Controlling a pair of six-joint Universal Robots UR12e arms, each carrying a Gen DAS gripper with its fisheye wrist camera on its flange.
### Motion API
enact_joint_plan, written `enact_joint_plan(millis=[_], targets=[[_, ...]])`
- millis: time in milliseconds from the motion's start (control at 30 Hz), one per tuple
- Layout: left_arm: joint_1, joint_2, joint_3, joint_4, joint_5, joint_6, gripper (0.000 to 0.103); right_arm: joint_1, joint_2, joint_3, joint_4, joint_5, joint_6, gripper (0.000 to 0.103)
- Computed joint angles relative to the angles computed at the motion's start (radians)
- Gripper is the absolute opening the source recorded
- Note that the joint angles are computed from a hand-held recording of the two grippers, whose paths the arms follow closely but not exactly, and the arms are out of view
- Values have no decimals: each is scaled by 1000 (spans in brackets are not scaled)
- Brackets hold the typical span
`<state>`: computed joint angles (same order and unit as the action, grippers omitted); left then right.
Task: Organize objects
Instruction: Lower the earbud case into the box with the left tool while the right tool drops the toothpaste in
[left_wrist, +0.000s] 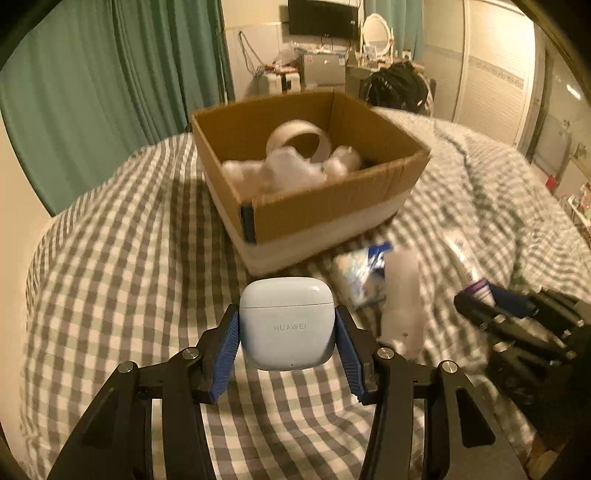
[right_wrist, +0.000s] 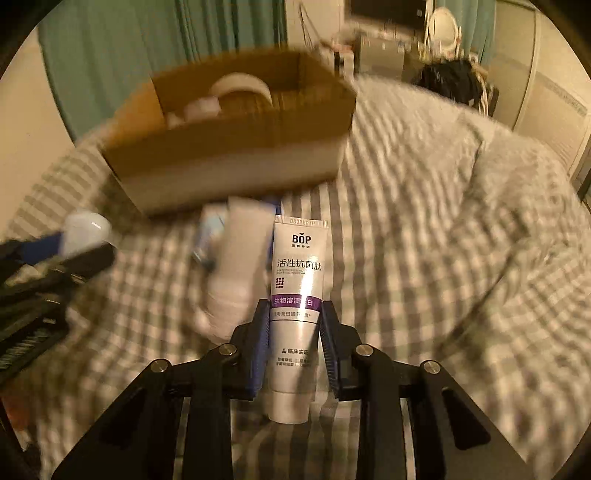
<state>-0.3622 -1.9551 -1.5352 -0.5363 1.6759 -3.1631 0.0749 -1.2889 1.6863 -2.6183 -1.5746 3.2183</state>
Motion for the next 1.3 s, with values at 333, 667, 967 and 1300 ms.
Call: enact_joint_plan(millis=[333, 667, 967, 1300], targets=[[15, -38, 125, 54, -32, -5, 51, -5, 9, -126, -128, 90, -38, 26], [38, -203, 386, 2, -9, -37, 51, -14, 163, -369, -139, 158, -63, 26], [53, -295, 474, -78, -64, 5, 51, -30, 311, -526, -24, 199, -58, 26], [51, -258, 427, -34, -46, -10, 82, -34, 296, -487, -78, 179, 27, 64]])
